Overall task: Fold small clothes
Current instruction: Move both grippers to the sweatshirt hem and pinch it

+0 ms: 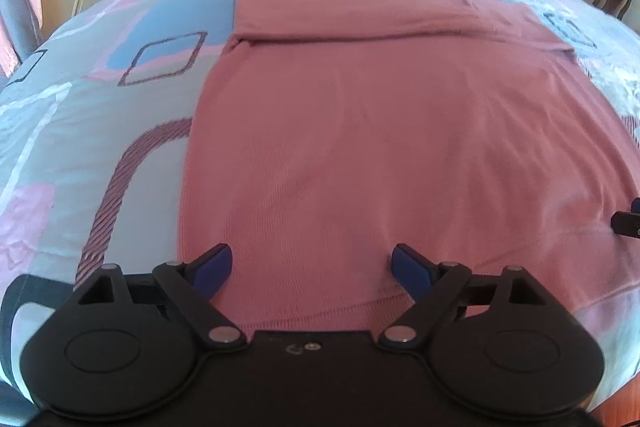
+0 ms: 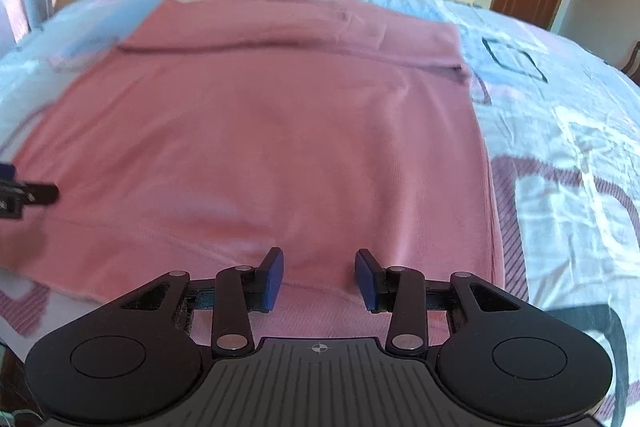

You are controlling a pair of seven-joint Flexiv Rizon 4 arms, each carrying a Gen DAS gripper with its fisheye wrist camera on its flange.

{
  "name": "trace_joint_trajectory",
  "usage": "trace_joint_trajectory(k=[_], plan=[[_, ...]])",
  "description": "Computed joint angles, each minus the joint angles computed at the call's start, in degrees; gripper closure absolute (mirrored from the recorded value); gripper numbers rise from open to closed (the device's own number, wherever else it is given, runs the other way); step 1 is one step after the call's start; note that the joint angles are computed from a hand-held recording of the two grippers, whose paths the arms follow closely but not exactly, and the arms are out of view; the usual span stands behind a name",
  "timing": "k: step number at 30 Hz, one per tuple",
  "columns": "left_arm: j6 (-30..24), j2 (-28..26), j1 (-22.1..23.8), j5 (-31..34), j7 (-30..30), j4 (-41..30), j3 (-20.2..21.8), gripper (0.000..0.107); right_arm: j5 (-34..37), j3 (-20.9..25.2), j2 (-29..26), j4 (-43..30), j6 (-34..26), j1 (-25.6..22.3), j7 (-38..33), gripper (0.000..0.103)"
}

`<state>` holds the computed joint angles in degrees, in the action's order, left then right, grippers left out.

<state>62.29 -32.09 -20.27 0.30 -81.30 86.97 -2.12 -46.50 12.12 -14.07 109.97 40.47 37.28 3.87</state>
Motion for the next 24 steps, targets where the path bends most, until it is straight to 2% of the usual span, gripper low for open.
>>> trace_joint_trajectory(k=[3, 7, 10, 11, 17, 24], plan=[[0.03, 0.31, 0.22, -0.45, -0.57, 0.92, -0.06, 0.02, -0.07, 0.2, 0.81, 0.93, 0.26, 0.01, 1.6, 0.063], [0.32, 0.97, 0.32, -0.19, -0.86, 1.45, 0.12, 0.02, -0.71, 0.69, 2.49, 1.57, -2.79, 0.32, 4.06, 0.063], [1.05, 1.79, 0.44, 0.15, -1.19, 2.45, 0.39, 0.02, 0.46, 1.49, 3.84, 2.46, -5.74, 0.16, 5.57, 0.055], [1.15, 2.04, 0.51, 0.16, -1.43, 2.74, 0.49, 0.02, 0.96, 1.84, 4.43, 2.94, -6.67, 0.11, 6.35, 0.05], [1.79, 2.99, 1.42, 0.25, -1.71, 3.97, 0.71, 0.02, 3.62, 3.79, 7.01, 5.21, -11.33, -0.22, 8.99, 0.048], [1.6, 3.53, 2.55, 0.27, -2.58, 5.1, 1.28, 0.021, 4.77, 4.44, 7.98, 6.69, -11.35, -1.1, 12.03, 0.04]])
